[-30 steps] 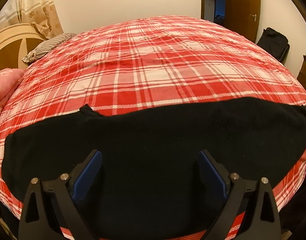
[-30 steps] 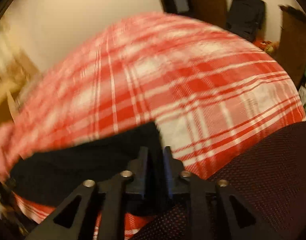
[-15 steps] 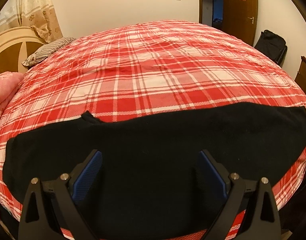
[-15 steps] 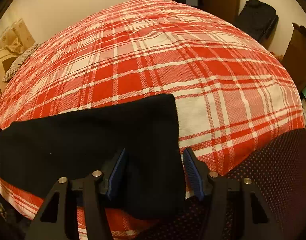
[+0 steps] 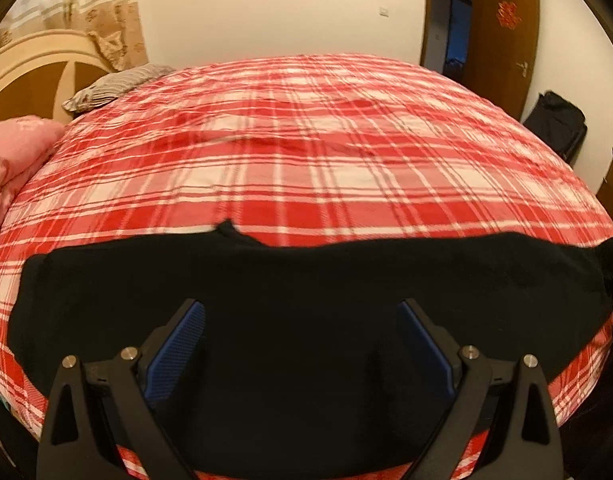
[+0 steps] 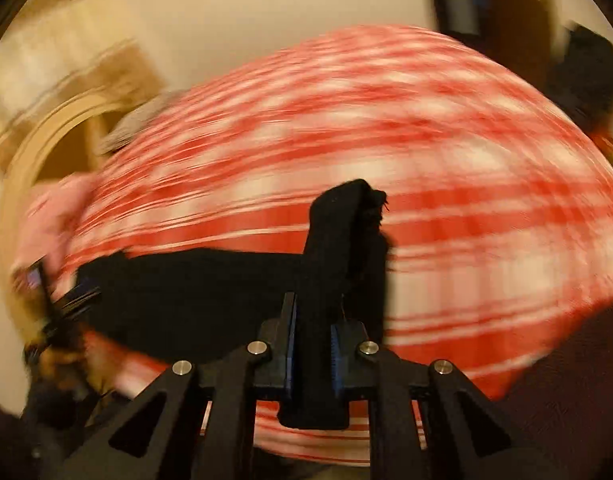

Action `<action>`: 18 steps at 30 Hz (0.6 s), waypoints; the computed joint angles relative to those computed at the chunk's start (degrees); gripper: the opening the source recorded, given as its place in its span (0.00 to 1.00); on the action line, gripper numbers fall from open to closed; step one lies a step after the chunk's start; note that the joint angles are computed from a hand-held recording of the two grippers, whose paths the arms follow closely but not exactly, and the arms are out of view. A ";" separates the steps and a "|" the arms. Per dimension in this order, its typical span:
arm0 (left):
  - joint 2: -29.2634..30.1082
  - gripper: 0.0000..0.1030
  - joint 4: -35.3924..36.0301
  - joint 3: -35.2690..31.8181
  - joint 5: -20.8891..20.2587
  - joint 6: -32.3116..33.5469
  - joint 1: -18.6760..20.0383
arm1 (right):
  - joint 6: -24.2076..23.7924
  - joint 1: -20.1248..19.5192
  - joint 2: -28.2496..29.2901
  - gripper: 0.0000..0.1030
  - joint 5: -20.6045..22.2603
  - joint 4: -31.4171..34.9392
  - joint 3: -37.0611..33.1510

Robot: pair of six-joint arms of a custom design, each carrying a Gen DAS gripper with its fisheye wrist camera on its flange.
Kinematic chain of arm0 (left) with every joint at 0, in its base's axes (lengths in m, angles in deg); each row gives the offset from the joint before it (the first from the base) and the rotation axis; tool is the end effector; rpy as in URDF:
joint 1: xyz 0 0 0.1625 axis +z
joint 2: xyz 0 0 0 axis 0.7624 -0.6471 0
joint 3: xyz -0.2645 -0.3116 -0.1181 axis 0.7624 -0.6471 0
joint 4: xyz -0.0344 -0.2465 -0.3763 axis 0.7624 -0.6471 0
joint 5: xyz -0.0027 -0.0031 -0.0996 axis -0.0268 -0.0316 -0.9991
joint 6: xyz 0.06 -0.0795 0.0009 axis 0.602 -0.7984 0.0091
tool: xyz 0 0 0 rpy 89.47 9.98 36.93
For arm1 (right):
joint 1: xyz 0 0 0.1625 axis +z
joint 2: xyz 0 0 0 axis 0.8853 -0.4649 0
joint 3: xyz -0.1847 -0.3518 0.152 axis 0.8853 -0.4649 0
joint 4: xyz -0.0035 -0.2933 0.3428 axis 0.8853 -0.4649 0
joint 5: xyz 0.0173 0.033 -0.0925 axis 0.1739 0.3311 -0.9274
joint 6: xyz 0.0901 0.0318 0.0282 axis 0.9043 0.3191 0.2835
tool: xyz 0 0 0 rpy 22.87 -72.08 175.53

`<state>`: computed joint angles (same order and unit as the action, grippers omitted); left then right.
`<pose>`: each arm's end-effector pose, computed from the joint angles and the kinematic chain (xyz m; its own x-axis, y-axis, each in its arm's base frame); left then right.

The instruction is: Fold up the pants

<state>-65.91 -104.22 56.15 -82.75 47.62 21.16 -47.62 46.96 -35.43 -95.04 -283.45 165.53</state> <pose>-0.0642 -0.6939 0.1125 -0.5299 0.6707 -0.5190 0.8277 0.5424 -0.1442 0.1954 -0.4008 0.1184 -0.7682 0.5427 0.3396 0.0228 0.5534 -0.8326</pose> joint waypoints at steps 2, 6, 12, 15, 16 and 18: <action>0.17 0.96 0.43 -1.17 -0.39 -0.96 0.55 | -3.31 1.17 2.98 0.14 2.79 3.14 -5.38; 0.25 0.96 1.37 -2.91 -1.18 -2.44 1.72 | -9.07 -0.23 9.51 0.14 10.99 6.38 -14.07; -0.07 0.96 1.26 -4.66 -1.40 -1.70 3.51 | -14.41 -4.20 20.48 0.14 18.81 10.60 -26.61; 0.25 0.96 0.63 -6.18 -1.08 -1.93 4.47 | -15.81 -5.23 24.88 0.18 21.58 10.78 -30.58; 0.38 0.96 0.76 -6.80 -0.98 -2.23 4.81 | -15.53 -5.78 25.46 0.27 22.86 11.85 -31.26; 0.69 0.96 0.81 -7.77 -0.61 -2.60 5.32 | -15.60 -6.87 26.67 0.39 26.32 12.97 -32.39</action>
<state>-65.22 -103.40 48.38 -83.36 45.02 26.48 -63.22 40.09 -8.76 -68.72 -270.48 133.15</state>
